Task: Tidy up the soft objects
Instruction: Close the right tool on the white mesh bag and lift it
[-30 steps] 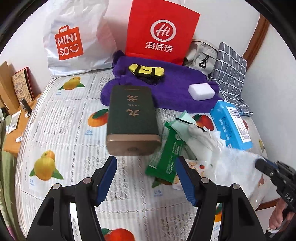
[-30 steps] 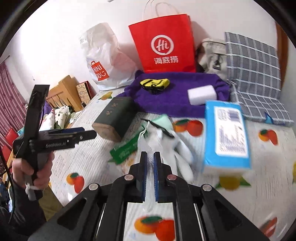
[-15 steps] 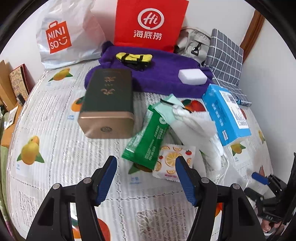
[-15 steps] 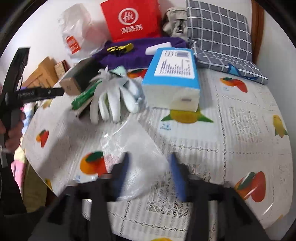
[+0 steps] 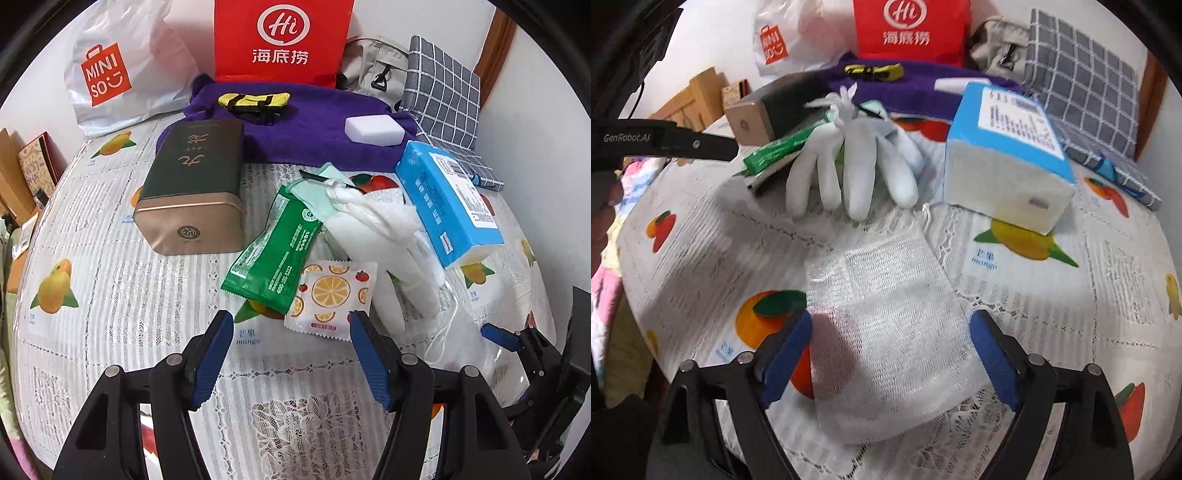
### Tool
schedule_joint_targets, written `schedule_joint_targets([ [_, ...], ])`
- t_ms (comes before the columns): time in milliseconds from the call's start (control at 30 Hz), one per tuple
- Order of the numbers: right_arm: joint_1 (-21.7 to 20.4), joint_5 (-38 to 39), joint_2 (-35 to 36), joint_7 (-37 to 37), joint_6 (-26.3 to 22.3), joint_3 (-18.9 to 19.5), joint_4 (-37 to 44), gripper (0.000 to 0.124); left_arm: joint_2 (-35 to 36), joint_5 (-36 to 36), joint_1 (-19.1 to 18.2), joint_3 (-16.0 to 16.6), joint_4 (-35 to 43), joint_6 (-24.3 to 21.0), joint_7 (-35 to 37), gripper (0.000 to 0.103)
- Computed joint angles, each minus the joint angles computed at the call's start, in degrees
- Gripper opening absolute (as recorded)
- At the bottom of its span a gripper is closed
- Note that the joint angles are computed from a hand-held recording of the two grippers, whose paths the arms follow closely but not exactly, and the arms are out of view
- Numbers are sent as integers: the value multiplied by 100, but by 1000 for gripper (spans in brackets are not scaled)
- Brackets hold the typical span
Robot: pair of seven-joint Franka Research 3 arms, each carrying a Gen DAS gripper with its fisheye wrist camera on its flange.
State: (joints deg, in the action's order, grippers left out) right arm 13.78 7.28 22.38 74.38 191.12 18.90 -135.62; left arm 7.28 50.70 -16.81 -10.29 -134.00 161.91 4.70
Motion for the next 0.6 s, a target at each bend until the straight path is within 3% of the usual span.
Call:
schedule_joint_targets([
  [100,370,153,4,42,183,-295,-52,92,21,-56,-21,-19,24,-65,28,64],
  [433,485,43,6,191,520,-384,-213,91,196,71,-133,5,154,-80,-120,64],
  [533,385,-109,-26,222,619,-324,-298,83,289,216,-167,61,194,39,-266,64],
  [600,364,-162,-68,271,654,-330,-351,69,371,265,-181,86,238,142,-261,64],
])
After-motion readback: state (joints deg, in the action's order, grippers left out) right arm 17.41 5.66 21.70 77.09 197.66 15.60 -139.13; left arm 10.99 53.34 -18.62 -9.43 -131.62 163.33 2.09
